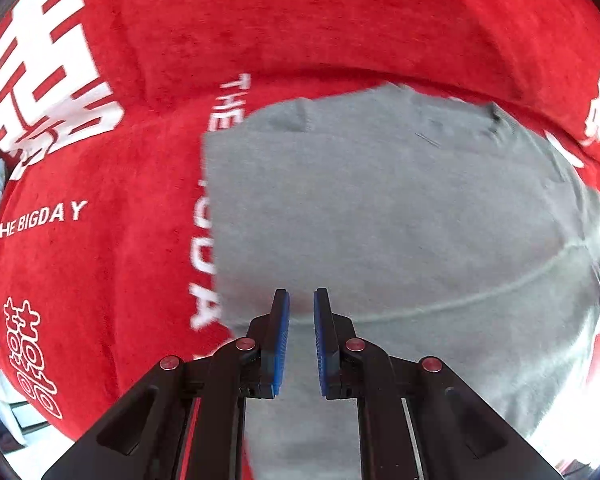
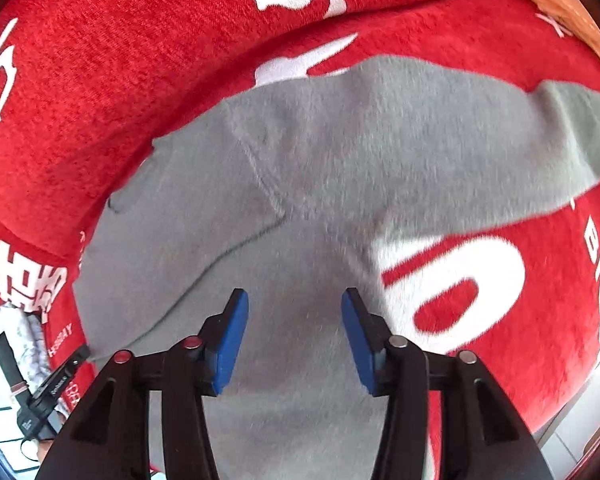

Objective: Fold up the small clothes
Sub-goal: 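Release the cuff and move the right gripper to the other sleeve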

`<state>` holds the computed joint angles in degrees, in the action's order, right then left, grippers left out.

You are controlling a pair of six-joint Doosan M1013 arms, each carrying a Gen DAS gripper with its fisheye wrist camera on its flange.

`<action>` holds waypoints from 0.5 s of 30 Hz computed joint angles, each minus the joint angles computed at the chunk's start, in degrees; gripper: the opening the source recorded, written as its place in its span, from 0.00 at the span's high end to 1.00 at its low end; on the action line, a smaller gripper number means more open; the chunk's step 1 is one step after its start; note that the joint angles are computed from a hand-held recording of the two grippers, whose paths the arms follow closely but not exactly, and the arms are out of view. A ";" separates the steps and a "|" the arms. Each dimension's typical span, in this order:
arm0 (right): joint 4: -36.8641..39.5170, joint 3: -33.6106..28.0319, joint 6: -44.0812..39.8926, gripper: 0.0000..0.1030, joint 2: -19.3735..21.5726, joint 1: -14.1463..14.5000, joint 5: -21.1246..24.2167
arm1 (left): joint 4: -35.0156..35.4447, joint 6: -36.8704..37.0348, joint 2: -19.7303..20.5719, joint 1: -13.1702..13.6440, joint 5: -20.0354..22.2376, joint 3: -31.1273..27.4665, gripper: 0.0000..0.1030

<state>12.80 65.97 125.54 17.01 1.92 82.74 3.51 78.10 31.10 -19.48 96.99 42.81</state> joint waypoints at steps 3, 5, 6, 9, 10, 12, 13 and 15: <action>0.55 0.58 -0.50 0.40 -0.64 0.20 -0.20 | -0.94 -0.43 -0.03 -1.07 0.81 -0.17 0.87; 0.94 0.58 -1.74 0.39 -0.69 0.48 0.09 | -1.83 -1.09 0.10 -1.51 1.39 -0.36 0.87; 0.92 0.58 -2.26 0.39 -0.70 0.61 0.26 | -2.46 -1.28 0.24 -1.68 1.80 -0.49 0.87; 1.13 0.33 -3.76 0.34 -0.48 1.05 0.84 | -3.41 -1.29 0.87 -2.33 3.54 -1.29 0.87; 1.21 0.28 -3.96 0.34 -0.42 1.17 0.82 | -3.55 -1.09 0.87 -2.61 3.47 -1.32 0.87; 1.37 0.22 -4.24 0.34 -0.40 1.27 0.87 | -3.84 -0.94 0.58 -3.08 2.86 -1.13 0.86; 1.50 0.20 -4.32 0.31 -0.38 1.27 0.87 | -4.09 -0.85 0.48 -3.24 2.55 -1.10 0.85; 1.92 0.16 -4.42 0.29 -0.29 1.25 0.77 | -3.94 -0.95 0.64 -3.49 2.80 -1.55 0.00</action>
<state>14.72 66.13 121.12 16.72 3.18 83.51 -0.43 77.15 31.75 -22.97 99.80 41.26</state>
